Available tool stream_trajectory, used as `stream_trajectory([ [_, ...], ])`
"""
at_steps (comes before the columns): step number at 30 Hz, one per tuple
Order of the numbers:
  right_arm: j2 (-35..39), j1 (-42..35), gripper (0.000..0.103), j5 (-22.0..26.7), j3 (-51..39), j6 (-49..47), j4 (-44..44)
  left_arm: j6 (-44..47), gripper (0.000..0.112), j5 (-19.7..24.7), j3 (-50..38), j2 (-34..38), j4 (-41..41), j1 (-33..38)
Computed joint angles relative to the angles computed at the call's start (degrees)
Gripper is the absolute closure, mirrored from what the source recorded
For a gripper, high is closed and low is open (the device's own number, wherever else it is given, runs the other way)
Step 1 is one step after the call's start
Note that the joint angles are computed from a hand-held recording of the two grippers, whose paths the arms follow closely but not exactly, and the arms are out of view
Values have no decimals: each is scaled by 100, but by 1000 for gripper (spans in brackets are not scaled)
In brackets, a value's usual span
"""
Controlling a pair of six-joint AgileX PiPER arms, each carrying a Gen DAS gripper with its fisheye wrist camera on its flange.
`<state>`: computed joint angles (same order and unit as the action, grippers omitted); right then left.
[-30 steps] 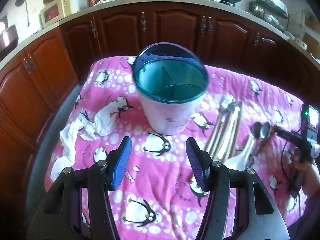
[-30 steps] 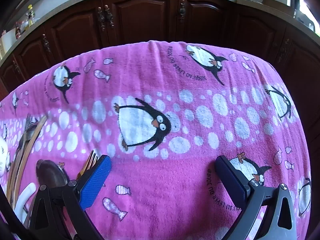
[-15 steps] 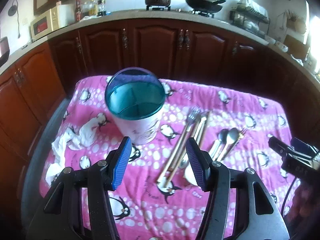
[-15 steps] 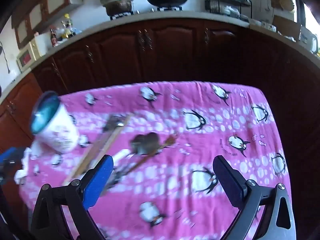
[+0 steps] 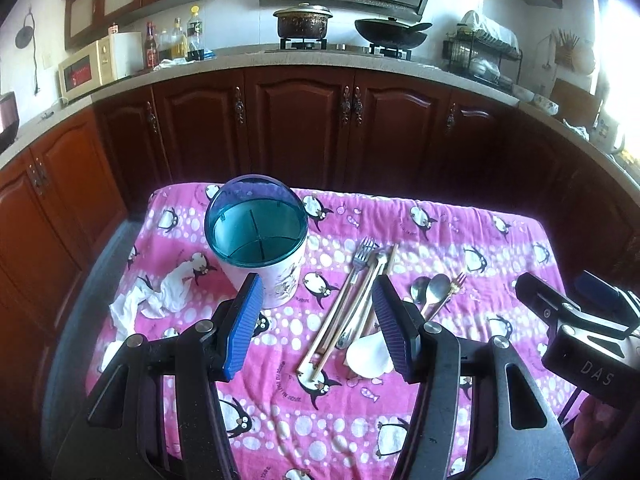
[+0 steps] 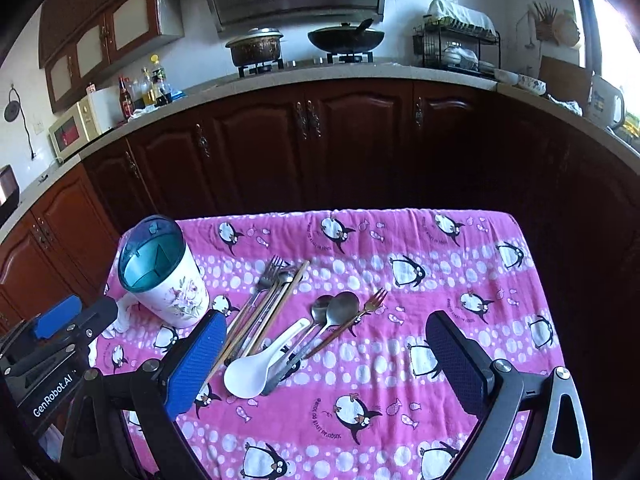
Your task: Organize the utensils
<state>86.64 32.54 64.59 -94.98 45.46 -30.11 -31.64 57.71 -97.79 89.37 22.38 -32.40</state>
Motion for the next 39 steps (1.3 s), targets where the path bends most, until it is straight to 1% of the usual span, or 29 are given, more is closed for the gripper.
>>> stream_trajectory([
  [3, -27, 7, 4, 3, -35, -27, 32, -46, 56, -172, 314, -167, 26, 22],
  [5, -54, 36, 4, -17, -32, 10, -13, -54, 56, -158, 300, -183, 45, 13],
  [8, -16, 101, 4, 81, -118, 28, -128, -52, 56, -136, 262, -188, 50, 15],
  [21, 39, 175, 4, 186, -273, -62, -170, 27, 56, -184, 280, -268, -2, 98],
  [39, 42, 140, 4, 190, -291, -104, -127, 59, 56, -235, 270, -245, -69, 125],
])
